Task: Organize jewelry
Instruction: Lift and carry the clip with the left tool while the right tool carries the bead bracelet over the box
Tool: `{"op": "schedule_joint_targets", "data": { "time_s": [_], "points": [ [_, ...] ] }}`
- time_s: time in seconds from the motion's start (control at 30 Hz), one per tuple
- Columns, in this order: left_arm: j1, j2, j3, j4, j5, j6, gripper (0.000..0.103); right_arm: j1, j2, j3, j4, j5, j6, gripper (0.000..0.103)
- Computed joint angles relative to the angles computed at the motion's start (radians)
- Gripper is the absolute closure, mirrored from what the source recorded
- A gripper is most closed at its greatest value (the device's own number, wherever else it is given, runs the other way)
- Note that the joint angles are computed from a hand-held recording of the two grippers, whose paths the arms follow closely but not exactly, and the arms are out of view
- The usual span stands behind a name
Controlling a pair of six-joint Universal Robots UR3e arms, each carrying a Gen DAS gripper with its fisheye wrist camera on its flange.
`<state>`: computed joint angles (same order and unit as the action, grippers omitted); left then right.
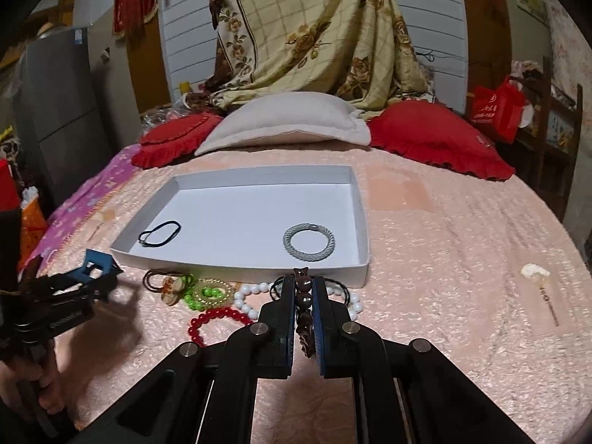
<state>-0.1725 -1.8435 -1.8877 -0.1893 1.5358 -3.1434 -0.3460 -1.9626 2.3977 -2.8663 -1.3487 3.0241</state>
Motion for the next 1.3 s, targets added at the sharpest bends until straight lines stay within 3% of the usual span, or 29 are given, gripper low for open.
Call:
{"op": "schedule_joint_targets", "data": {
  "time_s": [0.43, 1.1, 1.3],
  "points": [
    [-0.007, 0.005, 0.075, -0.052, -0.025, -0.027, 0.039, 0.042, 0.026, -0.077, 0.048, -0.149, 0.026, 0.095],
    [-0.026, 0.011, 0.084, -0.059, -0.001, -0.041, 0.039, 0.073, 0.017, -0.09, 0.071, -0.193, 0.037, 0.095],
    [-0.062, -0.014, 0.15, -0.096, 0.069, -0.05, 0.039, 0.049, -0.012, -0.095, 0.074, -0.119, 0.034, 0.095]
  ]
}}
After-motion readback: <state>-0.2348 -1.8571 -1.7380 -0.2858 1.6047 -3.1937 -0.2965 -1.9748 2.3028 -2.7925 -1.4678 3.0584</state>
